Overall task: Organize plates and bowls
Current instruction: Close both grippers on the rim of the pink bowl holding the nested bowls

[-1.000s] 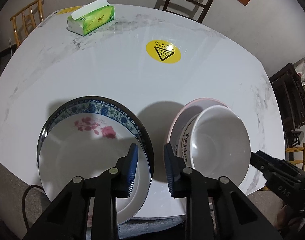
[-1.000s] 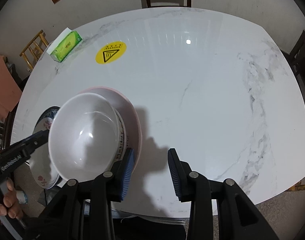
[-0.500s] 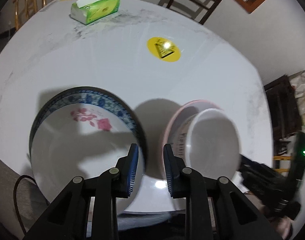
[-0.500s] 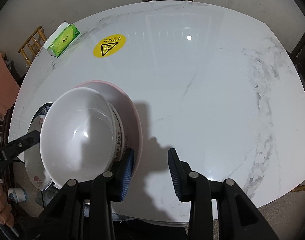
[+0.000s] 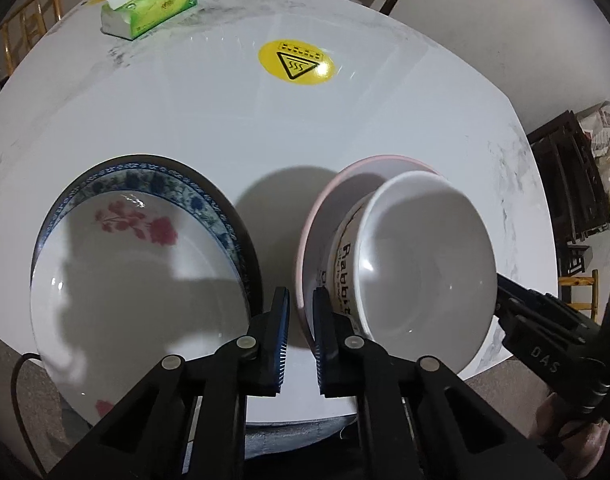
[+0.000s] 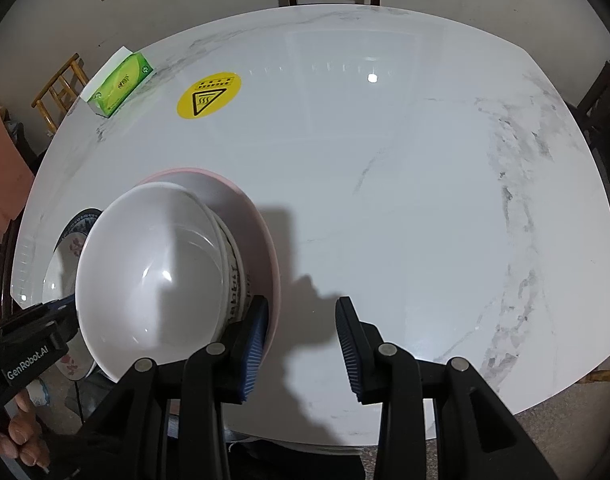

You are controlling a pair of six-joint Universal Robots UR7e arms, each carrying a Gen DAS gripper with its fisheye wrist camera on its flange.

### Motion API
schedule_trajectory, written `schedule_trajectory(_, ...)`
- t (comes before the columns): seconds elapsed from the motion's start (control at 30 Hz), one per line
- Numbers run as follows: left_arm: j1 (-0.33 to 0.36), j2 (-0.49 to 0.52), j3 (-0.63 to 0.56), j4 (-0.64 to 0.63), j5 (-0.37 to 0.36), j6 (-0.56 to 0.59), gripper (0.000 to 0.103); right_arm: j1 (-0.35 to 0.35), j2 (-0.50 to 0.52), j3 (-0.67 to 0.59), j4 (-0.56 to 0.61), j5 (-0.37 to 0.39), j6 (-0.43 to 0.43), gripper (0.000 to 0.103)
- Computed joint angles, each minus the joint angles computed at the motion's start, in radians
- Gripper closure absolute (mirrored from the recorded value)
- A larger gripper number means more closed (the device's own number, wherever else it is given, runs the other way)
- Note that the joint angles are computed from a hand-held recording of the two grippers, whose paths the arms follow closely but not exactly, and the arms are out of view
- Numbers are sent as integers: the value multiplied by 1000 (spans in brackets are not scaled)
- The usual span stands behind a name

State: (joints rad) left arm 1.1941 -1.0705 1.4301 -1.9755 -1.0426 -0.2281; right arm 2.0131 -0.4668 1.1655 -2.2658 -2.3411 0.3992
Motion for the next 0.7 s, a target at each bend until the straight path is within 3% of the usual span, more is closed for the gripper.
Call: schedule_trajectory(0.7, -27, 67, -6, -79, 15, 56, 96, -13, -15, 1, 53, -96, 29, 68)
